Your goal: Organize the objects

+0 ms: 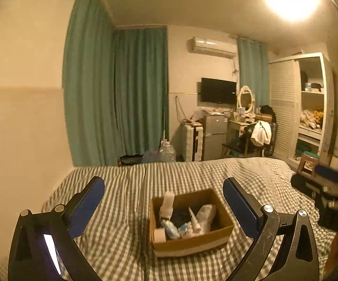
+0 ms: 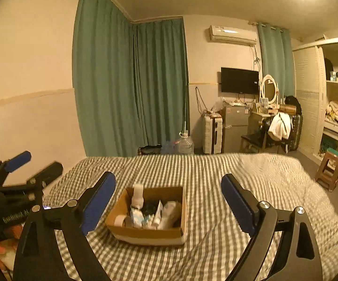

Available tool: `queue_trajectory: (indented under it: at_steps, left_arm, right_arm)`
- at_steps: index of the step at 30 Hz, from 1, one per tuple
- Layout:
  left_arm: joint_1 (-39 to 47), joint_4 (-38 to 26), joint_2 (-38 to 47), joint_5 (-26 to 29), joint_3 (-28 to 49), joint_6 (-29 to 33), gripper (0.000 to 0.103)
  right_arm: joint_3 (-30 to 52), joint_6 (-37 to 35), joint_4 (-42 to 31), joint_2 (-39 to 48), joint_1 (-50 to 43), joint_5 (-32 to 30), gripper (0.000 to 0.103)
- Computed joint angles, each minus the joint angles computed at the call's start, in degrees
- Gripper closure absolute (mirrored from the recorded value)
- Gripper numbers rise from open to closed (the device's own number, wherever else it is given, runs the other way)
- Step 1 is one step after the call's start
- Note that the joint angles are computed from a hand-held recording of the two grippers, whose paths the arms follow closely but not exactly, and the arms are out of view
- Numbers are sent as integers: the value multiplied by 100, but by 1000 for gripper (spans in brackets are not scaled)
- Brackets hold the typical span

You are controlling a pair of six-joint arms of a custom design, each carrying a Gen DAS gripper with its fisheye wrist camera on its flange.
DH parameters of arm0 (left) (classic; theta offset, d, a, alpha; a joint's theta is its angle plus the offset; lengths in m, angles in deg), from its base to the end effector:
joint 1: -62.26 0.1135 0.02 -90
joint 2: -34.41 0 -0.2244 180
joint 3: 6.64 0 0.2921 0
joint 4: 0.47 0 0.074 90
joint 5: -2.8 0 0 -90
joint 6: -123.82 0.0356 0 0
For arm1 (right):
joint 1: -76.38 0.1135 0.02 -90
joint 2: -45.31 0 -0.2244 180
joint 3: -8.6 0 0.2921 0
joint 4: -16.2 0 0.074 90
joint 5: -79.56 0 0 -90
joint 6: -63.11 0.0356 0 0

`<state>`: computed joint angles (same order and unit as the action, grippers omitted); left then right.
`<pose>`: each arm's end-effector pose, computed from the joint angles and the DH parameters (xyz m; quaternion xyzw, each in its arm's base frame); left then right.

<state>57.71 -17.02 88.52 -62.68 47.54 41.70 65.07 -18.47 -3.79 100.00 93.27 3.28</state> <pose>0.2805 -0.0371 0.2655 0.2111 0.7645 -0.1531 0.5895 0.2755 0.0748 0.2718 0.0104 0.8073 0.0331 0.5892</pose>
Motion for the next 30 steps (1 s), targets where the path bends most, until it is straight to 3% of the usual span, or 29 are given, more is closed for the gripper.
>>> queue_trajectory:
  at_steps: [4, 6, 10, 13, 17, 30]
  left_arm:
    - [-11, 1527, 388, -494, -883, -109, 0]
    - [28, 1906, 603, -596, -1095, -187, 0]
    - [206, 2283, 667, -261, -1440, -267, 0]
    - [91, 2108, 681, -371, -1471, -103, 0]
    - [-75, 1890, 408, -689, -1608, -87, 0]
    - [-14, 1248, 226, -504, -1466, -6, 0]
  right_arm:
    - [-878, 52, 1049, 332, -47, -52, 7]
    - [-1097, 32, 1691, 779, -30, 201, 6]
    - [-1438, 38, 2449, 1052, -28, 229, 2]
    - [-1429, 105, 2684, 1336, 16, 415, 2]
    - [-1186, -12, 2312, 1580, 212, 800, 2]
    - [-1261, 118, 2092, 1284, 187, 691, 2]
